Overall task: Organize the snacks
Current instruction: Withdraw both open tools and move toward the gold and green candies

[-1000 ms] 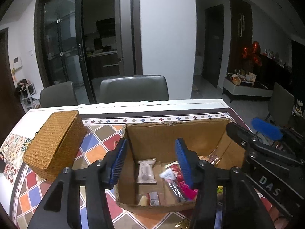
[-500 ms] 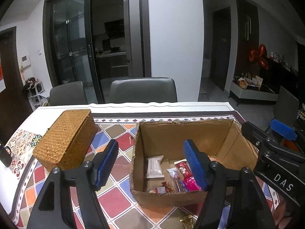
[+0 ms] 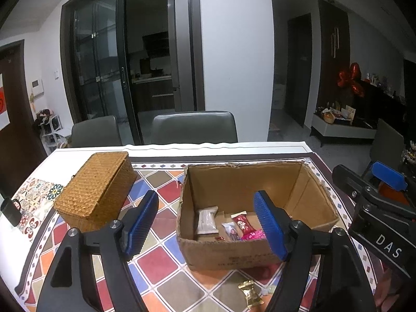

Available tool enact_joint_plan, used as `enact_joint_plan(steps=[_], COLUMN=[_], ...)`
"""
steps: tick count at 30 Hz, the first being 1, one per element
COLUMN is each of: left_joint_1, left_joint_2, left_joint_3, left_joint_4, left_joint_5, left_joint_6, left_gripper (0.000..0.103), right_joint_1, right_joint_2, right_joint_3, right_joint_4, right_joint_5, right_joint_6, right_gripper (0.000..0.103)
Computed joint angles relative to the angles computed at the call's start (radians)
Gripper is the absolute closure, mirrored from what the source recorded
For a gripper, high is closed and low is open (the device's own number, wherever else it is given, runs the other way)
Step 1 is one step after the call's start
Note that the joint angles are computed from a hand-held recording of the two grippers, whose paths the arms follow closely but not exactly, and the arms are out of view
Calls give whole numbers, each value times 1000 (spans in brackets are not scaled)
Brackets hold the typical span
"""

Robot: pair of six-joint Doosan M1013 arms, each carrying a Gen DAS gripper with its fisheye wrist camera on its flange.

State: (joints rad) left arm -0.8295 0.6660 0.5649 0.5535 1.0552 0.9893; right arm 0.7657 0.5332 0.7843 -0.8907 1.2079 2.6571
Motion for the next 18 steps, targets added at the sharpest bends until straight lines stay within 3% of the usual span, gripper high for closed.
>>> enact_joint_plan(steps=[18], left_joint_1=[-40], left_joint_2=[-60], left_joint_3=[110], left_joint_4=[44], left_joint_5=[-23], left_joint_6=[-55], left_gripper=[28], right_joint_1=[33], right_joint_2=[-66], right_joint_3=[105], right_joint_4=[-41], right_joint_5=[17], right_joint_6=[63], right_gripper=[23])
